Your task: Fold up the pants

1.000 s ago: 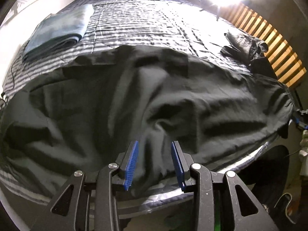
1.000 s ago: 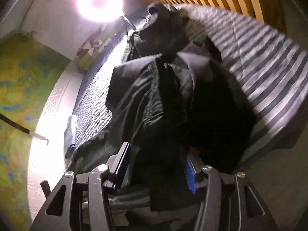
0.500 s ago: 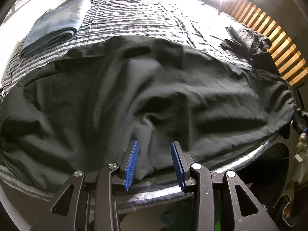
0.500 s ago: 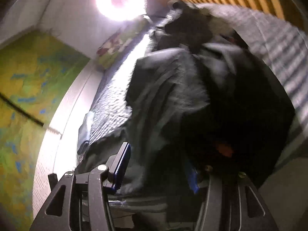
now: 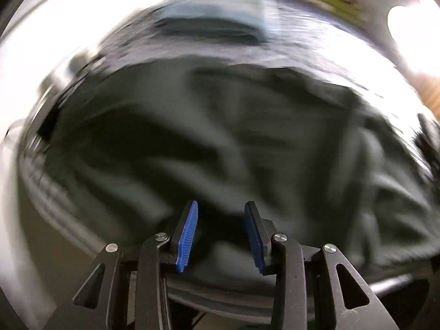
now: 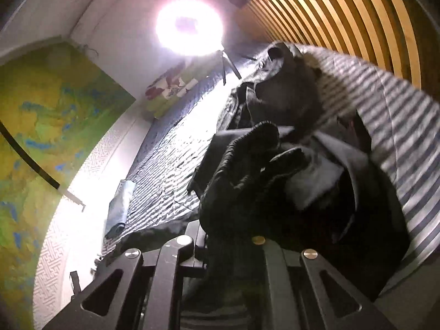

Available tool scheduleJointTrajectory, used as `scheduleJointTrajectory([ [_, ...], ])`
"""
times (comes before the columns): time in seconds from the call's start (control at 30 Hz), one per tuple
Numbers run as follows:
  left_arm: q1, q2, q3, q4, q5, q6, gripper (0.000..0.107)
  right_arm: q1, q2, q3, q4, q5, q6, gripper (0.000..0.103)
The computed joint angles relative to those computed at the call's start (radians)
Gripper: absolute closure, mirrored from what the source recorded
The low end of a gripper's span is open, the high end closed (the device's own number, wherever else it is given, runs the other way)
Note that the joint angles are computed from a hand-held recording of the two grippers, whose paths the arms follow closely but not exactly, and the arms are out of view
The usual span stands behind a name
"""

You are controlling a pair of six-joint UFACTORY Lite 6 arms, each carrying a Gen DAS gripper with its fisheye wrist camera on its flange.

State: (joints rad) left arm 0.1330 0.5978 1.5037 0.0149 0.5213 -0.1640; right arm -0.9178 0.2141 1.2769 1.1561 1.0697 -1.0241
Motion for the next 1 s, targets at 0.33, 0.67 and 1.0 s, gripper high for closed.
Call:
scheduleJointTrajectory([
  [0.33, 0.048, 0.051, 0.027, -0.048, -0.007, 0.093, 0.067, -0.032, 0.021, 0.020, -0.174, -0.162, 0.044, 0.093],
  [0.67, -0.049, -0.055, 0.053, -0.103, 0.004, 0.145, 0.067, -0.128, -0.190, -0.071, -0.422, -0.032, 0.094, 0.080],
  [1.0, -0.134, 0.433, 0.809, -0.205, 0.168, 0.196, 0.067, 0.586, -0.190, 0.243, -0.548, -0.140, 0.425, 0.073],
])
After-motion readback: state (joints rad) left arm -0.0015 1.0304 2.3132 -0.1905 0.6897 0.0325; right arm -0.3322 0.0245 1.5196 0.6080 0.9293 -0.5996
